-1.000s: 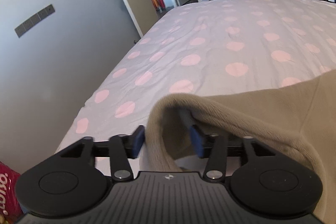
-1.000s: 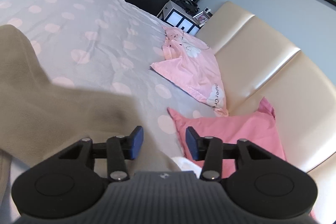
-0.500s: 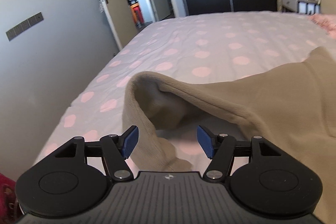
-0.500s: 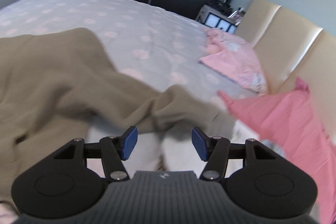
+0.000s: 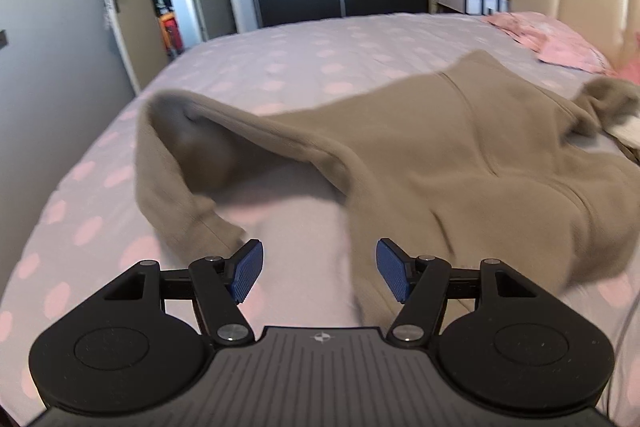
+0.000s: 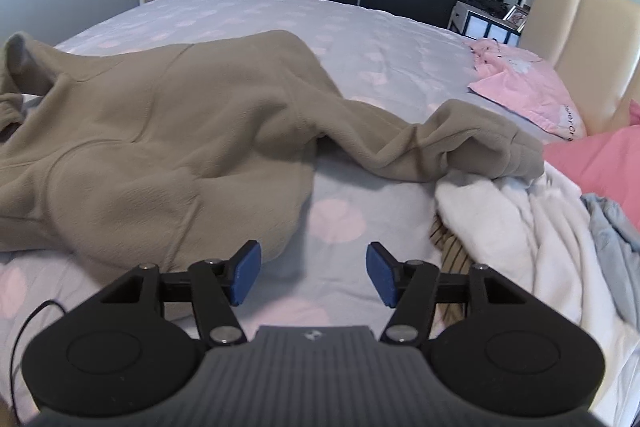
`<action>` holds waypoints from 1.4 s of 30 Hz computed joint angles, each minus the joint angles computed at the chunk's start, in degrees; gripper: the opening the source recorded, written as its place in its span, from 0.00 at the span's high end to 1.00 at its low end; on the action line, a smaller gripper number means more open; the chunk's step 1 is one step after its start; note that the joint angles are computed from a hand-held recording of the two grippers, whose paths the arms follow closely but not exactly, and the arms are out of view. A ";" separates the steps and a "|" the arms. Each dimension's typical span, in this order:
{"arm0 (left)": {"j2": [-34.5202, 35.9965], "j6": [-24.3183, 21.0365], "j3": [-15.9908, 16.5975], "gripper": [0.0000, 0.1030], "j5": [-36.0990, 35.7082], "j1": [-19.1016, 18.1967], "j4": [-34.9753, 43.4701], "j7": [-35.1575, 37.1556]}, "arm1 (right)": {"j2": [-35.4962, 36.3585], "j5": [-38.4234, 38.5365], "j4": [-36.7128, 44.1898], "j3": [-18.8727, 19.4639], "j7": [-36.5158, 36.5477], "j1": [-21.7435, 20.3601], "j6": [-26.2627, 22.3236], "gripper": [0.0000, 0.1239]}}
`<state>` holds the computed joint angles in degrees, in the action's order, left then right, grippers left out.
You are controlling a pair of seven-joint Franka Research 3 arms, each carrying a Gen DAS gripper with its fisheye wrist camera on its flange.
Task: Fold clothes
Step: 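Lift and flip the jacket flat onto the bed, then open both tools, then grasp the jacket hem with the left tool while the right tool grasps another hem edge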
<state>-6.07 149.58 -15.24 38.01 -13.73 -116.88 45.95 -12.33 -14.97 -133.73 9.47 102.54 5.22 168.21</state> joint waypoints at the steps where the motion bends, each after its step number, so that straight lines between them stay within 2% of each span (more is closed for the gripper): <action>1: -0.11 0.00 -0.12 0.41 -0.79 -0.33 -0.42 0.55 | -0.82 2.20 -0.61 -1.04 -1.61 1.40 0.05 0.50; 3: -0.34 0.09 -0.45 0.41 -1.17 -0.82 -0.96 1.12 | -2.67 8.14 -1.26 -3.46 -6.46 4.89 -1.17 0.50; 5: -0.41 0.45 -0.59 0.41 -1.57 -1.15 -1.08 1.55 | -4.94 15.45 -0.21 -6.80 -15.13 9.48 -5.25 0.50; 7: -0.36 0.96 -0.54 0.41 -2.49 -1.38 -0.88 2.18 | -7.18 20.24 1.39 -8.28 -21.86 11.80 -10.01 0.49; 11: 0.37 2.71 0.37 0.39 -10.12 -2.35 -0.28 7.44 | -11.66 21.58 4.65 -6.54 -27.28 10.70 -19.81 0.38; 13: 0.95 3.35 0.66 0.38 -14.84 -3.16 -0.08 12.44 | -13.00 22.69 5.48 -5.96 -28.95 10.47 -23.55 0.38; 15: 1.47 3.13 0.44 0.38 -17.72 -3.80 -0.06 15.72 | -14.17 24.26 4.78 -5.58 -29.90 10.50 -25.10 0.38; 17: 1.60 3.28 0.29 0.38 -19.78 -4.26 -0.65 18.37 | -14.61 25.75 2.87 -5.11 -30.24 10.54 -24.51 0.38; 20: 1.82 1.88 0.09 0.38 -21.74 -4.68 -1.46 21.24 | -12.54 27.18 -0.11 -3.98 -28.55 10.12 -21.11 0.38; 23: 2.21 -0.86 0.05 0.38 -20.78 -4.26 -1.70 20.32 | -7.53 26.94 -0.84 -3.00 -26.75 9.75 -17.16 0.38; 25: 2.28 -1.82 0.45 0.38 -23.17 -4.08 -2.12 20.50 | -4.10 24.72 -0.19 -2.02 -24.23 8.92 -15.34 0.38; 31: 2.17 -1.43 -0.38 0.38 -24.08 -4.95 -3.84 22.12 | 0.80 25.80 -1.17 -3.15 -24.05 10.86 -9.06 0.38; 33: 3.00 -2.51 -0.68 0.38 -25.15 -5.59 -3.60 23.41 | 2.18 27.34 -0.96 -3.73 -24.64 11.63 -9.36 0.38; 36: 5.62 -6.58 -1.39 0.38 -25.34 -6.59 -1.73 25.58 | 4.71 27.33 -0.32 -3.63 -25.65 12.31 -9.63 0.38; 38: 7.49 -8.27 -1.73 0.44 -26.58 -7.14 -0.37 28.34 | 6.45 27.98 0.46 -3.59 -27.00 13.04 -9.87 0.39; 40: 9.27 -8.17 -1.94 0.47 -26.00 -7.63 0.78 28.84 | 8.27 30.60 1.48 -3.74 -29.50 13.97 -9.90 0.42; 42: 10.42 -6.19 -1.86 0.50 -25.65 -7.78 1.25 27.74 | 10.23 31.20 2.69 -3.53 -29.31 14.28 -9.50 0.51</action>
